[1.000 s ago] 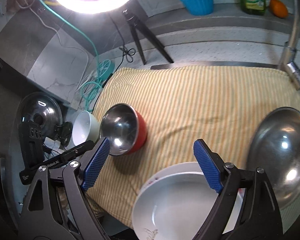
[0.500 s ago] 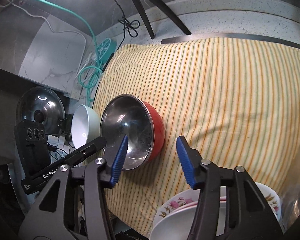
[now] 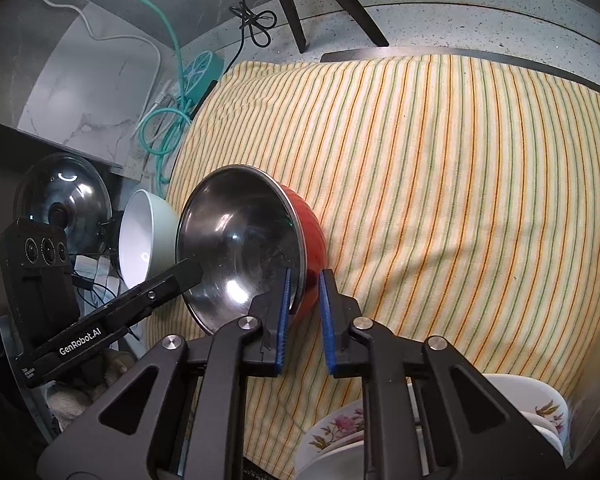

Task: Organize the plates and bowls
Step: 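Lift the red-sided steel bowl and carry it over the large steel bowl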

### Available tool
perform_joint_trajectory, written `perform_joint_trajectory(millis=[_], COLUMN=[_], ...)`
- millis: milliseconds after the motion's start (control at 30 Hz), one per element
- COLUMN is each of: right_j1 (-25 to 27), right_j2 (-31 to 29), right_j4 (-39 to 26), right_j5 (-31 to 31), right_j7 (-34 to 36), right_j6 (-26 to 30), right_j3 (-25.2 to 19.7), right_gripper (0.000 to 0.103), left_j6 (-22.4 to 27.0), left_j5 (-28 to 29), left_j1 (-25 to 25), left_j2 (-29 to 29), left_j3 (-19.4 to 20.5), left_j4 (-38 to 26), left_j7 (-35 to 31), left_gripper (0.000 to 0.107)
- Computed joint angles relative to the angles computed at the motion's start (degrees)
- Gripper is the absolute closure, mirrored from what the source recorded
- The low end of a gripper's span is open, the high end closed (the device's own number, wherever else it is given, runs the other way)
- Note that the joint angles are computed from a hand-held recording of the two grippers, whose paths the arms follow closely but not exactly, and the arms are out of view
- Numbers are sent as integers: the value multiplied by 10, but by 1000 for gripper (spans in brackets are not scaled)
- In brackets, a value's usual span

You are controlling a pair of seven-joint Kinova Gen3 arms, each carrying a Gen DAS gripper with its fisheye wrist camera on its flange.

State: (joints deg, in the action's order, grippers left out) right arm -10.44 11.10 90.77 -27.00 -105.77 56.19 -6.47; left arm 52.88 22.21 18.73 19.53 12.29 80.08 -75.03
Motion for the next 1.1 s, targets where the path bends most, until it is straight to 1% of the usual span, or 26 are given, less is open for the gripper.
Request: perform_joint_trajectory(millis=[100,233,467,767,1100], right_j1=[-9,-11,-8,3,26], right_j2=[-3,-11,-48,-129,-213], right_j4=[-2,0,14,45,75], right_j5=[17,21,20,31,58], right_j7=[-13,-21,-26,-38,-67], right_j6=[-2,-3,-5,8,44], right_j3=[0,1,6,26,55], right_gripper=[89,89,89,89,89], left_j6=[2,4,5,12,28], left_j5=[-7,-8,-6,7,16], left_j1=[4,5,12,32,74], left_j2=[0,-4,-20,-25,8], left_j3=[-1,0,5,20,37], left_j4=[-4,-6,-12,-41,-105], left_j7=[4,1,-10,-34,-54], left_gripper=[86,86,86,86,86])
